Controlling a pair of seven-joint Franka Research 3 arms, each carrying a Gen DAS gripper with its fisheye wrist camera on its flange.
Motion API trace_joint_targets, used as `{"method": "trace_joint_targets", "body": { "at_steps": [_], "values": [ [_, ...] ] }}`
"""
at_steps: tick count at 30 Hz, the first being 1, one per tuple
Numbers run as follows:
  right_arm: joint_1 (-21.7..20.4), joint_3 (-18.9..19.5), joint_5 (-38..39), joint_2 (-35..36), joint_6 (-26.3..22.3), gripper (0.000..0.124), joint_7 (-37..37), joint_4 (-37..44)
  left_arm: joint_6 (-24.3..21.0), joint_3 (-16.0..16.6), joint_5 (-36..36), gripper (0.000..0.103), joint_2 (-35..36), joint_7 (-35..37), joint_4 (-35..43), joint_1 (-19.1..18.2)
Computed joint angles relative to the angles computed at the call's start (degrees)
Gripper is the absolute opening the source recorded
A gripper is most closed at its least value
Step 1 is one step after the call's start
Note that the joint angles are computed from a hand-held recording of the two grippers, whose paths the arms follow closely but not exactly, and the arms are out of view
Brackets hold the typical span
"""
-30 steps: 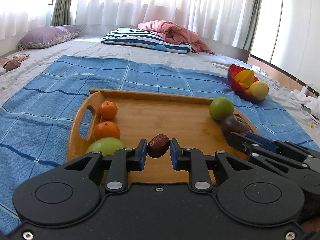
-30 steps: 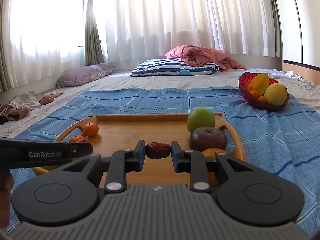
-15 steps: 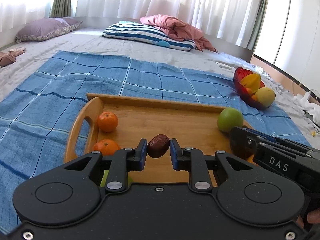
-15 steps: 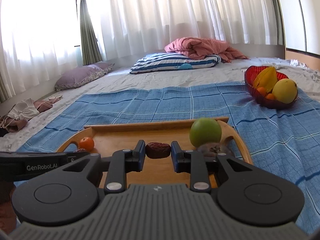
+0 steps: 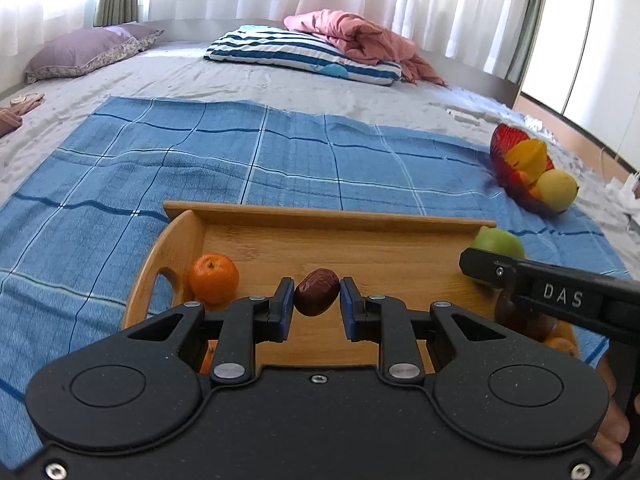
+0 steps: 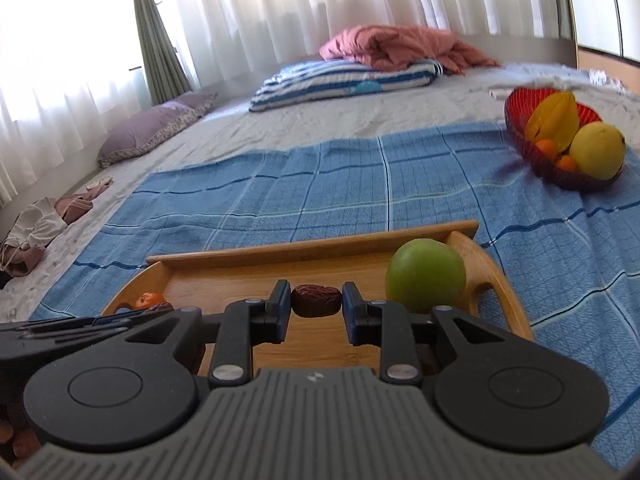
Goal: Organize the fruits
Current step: 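Carry the date over the tray with the left tool while the right tool carries its date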
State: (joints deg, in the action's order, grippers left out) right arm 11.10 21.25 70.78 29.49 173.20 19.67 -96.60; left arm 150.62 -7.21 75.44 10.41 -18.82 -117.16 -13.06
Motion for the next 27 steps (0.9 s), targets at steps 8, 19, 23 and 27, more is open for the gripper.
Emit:
{"method": "trace_joint_targets", "body": {
  "at_steps": [8,19,23,27],
  "values": [
    [5.8,-7.2,-18.3,3.2,-3.0,0.032,19.4,3.8,1.1,1.1,-5.2,0.023,3.4,5.9,3.1,0.6],
    [9.0,-12.1,-37.0,6.7,-8.6,0.032,37.3,9.5,3.3,2.8,-13.7,0.023,6.6,15.2,6.0,0.7],
    [8.3,-11.5,-40.8,8.2,-9.9,0.032,40.9,11.6,4.0,3.3,-16.1,0.023,7.6,17.3,6.9,0.5],
    [9.0,-12.4,-44.3,9.5,-10.9,0.032,44.6,13.3,4.5,3.5,-19.1,0.023,8.3,20.1,7.5,0.5]
  ]
}}
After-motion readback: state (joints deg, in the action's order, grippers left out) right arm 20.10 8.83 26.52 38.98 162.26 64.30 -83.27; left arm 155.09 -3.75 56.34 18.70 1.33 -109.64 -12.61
